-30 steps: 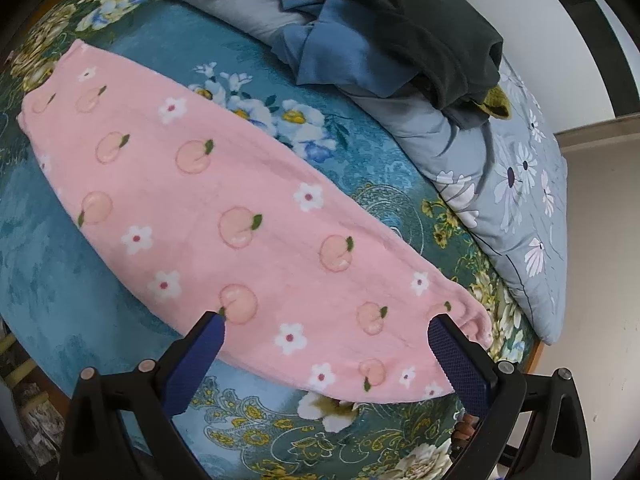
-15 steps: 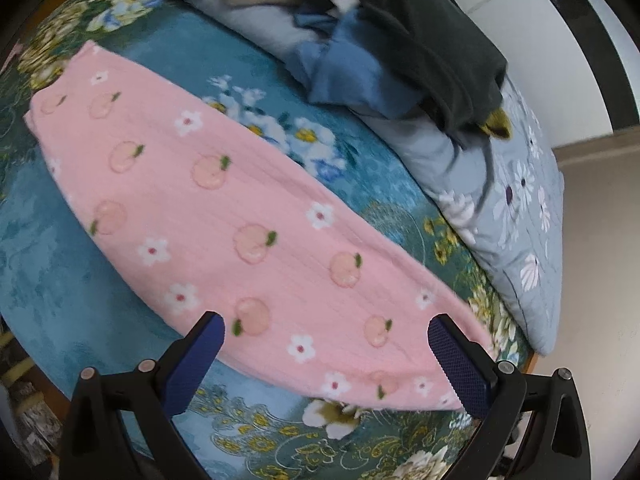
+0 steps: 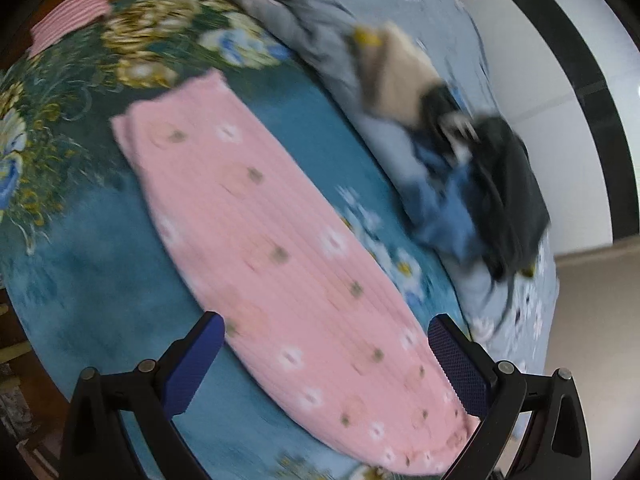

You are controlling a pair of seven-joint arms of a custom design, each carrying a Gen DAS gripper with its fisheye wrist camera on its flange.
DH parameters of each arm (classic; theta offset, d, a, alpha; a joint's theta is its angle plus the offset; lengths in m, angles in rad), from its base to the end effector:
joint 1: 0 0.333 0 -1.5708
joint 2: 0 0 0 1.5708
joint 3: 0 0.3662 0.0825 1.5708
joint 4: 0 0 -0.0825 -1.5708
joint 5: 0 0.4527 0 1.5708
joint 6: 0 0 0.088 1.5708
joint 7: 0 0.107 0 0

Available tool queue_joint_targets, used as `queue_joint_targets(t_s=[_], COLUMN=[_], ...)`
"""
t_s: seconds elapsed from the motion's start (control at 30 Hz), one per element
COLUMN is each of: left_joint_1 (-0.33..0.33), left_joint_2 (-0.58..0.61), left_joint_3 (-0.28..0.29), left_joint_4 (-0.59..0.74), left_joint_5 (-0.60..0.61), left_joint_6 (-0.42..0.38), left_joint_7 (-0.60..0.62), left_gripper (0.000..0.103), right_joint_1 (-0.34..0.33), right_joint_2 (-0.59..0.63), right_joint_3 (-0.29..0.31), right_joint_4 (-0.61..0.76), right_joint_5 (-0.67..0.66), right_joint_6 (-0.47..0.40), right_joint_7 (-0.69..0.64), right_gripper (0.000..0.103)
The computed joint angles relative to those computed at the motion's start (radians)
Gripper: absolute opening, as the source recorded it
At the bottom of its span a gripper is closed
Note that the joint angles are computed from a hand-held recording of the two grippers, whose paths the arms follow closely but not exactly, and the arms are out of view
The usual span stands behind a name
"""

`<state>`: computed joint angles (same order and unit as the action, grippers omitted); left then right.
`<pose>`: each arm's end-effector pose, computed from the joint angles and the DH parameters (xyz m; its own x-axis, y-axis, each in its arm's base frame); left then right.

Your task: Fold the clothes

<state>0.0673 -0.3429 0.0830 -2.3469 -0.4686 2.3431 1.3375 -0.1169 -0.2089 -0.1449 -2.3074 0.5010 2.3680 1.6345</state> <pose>0.5143 0.0737 0.5199 0.5049 -0.7164 0.4815 -0.7592 -0.6339 -0.1472 0.5338 -0.1397 0.4721 -0.5058 -0.7354 -0.4510 -0.7695 0.6209 -0.1495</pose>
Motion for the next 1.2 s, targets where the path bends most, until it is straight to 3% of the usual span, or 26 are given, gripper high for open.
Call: queue_joint_targets(t_s=[0.03,0.07,0.1,0.2,0.3,0.43,0.53,0.67,0.87,1.2], left_joint_1=[0.014,0.031,0.050,0.121,0.186,0.256,0.296,0.347,0.411,0.426], left_joint_2=[0.012,0.026,0.044,0.116,0.207,0.342,0.415,0.495,0.564,0.514], left_joint_3=[0.026,0.049,0.070,0.115,0.134,0.130,0.093,0.033,-0.048,-0.066], left_joint_4=[0.002,0.005,0.011,0.044,0.092,0.172,0.226,0.290,0.344,0.292], left_joint_5=[-0.008,-0.020,-0.033,-0.065,-0.106,-0.197,-0.264,-0.319,-0.371,-0.368], left_joint_6=[0.005,0.008,0.010,0.012,0.004,-0.023,-0.056,-0.087,-0.107,-0.010], left_joint_7=[0.020,0.040,0.061,0.127,0.187,0.293,0.392,0.475,0.526,0.510], left_gripper=[0.103,0.103,0.103,0.103,0.103,0.103,0.103,0.103,0.103,0.103], right_joint_1=[0.005,0.015,0.031,0.108,0.215,0.347,0.398,0.431,0.452,0.471], right_joint_2=[-0.043,-0.079,-0.105,-0.150,-0.110,0.035,0.144,0.250,0.333,0.388], right_joint_3=[0.032,0.064,0.091,0.162,0.206,0.222,0.234,0.246,0.246,0.246], right_joint_4=[-0.025,-0.046,-0.063,-0.096,-0.067,0.075,0.225,0.392,0.525,0.611], right_joint_5=[-0.038,-0.068,-0.081,-0.078,-0.023,0.062,0.027,-0.052,-0.117,-0.164], right_joint_6=[0.009,0.015,0.020,0.032,0.048,0.026,-0.066,-0.183,-0.306,-0.399], right_joint_7=[0.067,0.133,0.190,0.349,0.454,0.438,0.365,0.305,0.299,0.291], right_gripper=[0.075,0.096,0.101,0.101,0.101,0.101,0.101,0.101,0.101,0.101])
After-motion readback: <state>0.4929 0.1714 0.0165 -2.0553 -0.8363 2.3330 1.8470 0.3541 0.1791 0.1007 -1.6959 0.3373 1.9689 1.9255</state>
